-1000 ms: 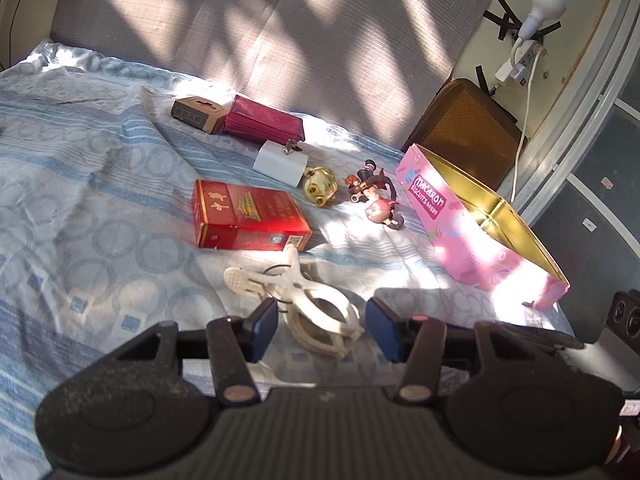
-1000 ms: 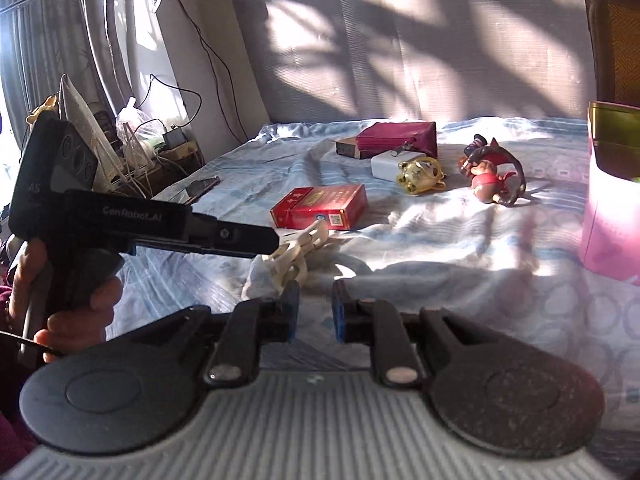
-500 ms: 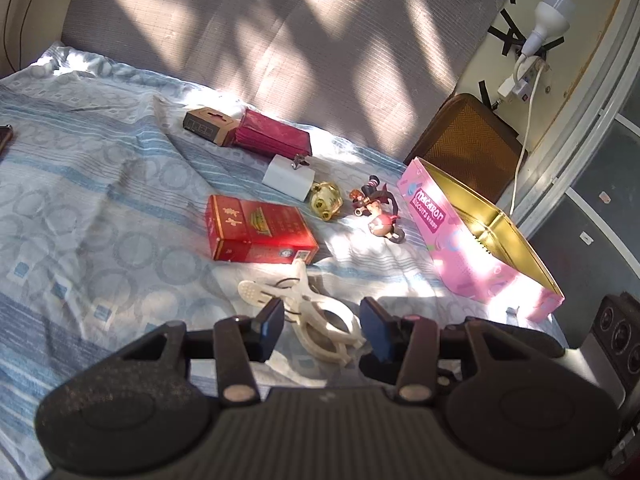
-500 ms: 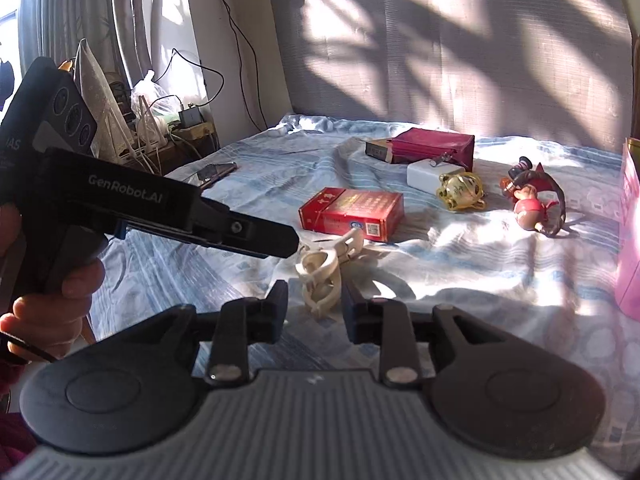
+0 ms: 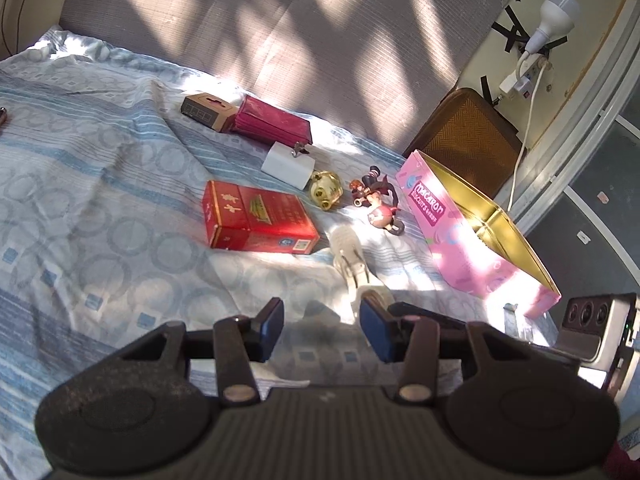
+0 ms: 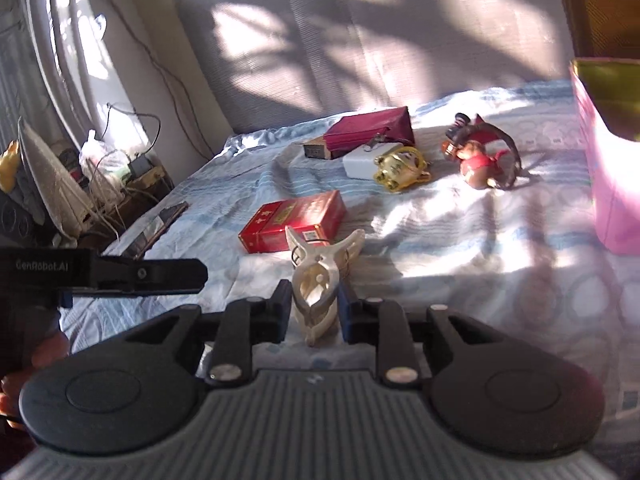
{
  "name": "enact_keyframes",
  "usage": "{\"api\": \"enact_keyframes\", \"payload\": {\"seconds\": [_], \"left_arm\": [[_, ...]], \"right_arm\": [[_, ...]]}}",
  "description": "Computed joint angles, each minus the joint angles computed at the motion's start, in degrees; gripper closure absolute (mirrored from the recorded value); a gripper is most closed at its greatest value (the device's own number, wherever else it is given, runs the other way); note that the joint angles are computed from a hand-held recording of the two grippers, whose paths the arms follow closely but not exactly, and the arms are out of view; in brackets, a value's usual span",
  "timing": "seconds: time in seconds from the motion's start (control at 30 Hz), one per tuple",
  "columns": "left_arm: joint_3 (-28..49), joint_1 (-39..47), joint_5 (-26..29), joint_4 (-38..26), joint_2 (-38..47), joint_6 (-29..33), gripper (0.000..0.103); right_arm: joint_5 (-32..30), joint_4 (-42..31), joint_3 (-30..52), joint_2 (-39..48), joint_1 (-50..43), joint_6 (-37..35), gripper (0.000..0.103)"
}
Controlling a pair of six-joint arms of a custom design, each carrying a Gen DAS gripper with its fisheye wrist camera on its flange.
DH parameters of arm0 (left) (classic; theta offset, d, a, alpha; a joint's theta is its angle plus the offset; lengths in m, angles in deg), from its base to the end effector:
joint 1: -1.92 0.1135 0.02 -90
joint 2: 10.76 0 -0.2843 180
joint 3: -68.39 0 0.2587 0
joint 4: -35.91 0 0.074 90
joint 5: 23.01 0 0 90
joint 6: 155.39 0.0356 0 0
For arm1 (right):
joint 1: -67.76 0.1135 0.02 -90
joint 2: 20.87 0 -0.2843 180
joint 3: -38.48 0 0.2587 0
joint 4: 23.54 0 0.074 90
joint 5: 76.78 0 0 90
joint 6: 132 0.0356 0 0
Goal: Organize rigid objects
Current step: 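Grasp the cream plastic clip with the left tool and lift it, then lower the cream clip into the pink tin and open the left tool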
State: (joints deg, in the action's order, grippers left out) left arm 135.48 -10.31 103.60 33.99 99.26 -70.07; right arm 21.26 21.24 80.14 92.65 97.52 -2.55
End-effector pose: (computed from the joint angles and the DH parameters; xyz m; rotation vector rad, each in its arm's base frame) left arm 0.3664 -0.1011 0.1321 0.4684 2.2807 -0.8957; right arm 0.2727 0.1502 0.0786 0.2663 2.0771 0.6060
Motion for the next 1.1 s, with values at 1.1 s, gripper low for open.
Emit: {"api": "enact_keyframes", "payload": {"seconds": [1.1], "left_arm": [[8.5,-11.8,-11.2,-2.9,6.6,5.3,0.093]], "right_arm": [[16.5,-10.6,5.2,0.9,7.5,-20.8,0.097]]}}
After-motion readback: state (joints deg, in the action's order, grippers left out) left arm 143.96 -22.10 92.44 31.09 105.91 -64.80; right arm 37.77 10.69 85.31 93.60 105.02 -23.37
